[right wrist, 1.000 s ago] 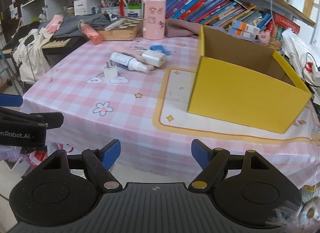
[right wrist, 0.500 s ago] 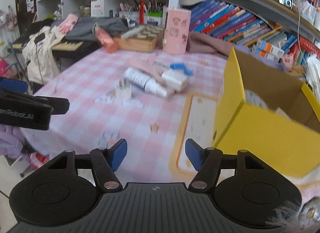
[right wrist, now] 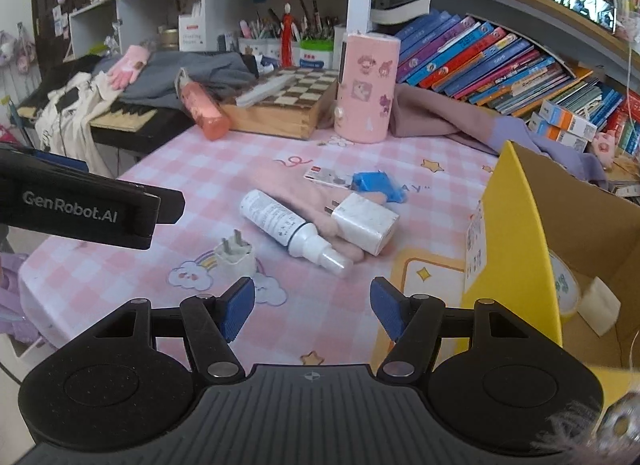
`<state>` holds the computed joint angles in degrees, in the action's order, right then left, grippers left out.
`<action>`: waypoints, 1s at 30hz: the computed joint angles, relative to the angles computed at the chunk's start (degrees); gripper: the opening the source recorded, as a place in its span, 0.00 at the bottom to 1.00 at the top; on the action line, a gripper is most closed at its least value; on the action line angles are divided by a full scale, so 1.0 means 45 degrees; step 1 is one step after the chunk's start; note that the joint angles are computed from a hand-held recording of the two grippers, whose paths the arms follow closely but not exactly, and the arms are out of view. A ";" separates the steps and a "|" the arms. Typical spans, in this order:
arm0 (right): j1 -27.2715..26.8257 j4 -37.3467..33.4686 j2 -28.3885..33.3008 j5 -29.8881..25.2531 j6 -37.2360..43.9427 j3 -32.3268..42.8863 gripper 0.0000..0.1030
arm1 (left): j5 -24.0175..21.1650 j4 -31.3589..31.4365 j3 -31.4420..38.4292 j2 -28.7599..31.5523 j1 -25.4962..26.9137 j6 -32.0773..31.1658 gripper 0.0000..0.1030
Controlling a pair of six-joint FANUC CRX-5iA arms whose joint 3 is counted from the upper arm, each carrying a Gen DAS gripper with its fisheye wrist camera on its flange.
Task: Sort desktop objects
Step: 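Grasp the white plug charger with the left tool while the right tool grasps the spray bottle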
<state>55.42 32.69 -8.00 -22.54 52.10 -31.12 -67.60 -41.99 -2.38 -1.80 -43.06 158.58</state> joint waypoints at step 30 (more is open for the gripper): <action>-0.0660 -0.4746 0.2347 -0.1553 0.6114 0.3376 0.59 | 0.3293 0.4676 -0.1558 -0.0161 0.3179 -0.3716 0.23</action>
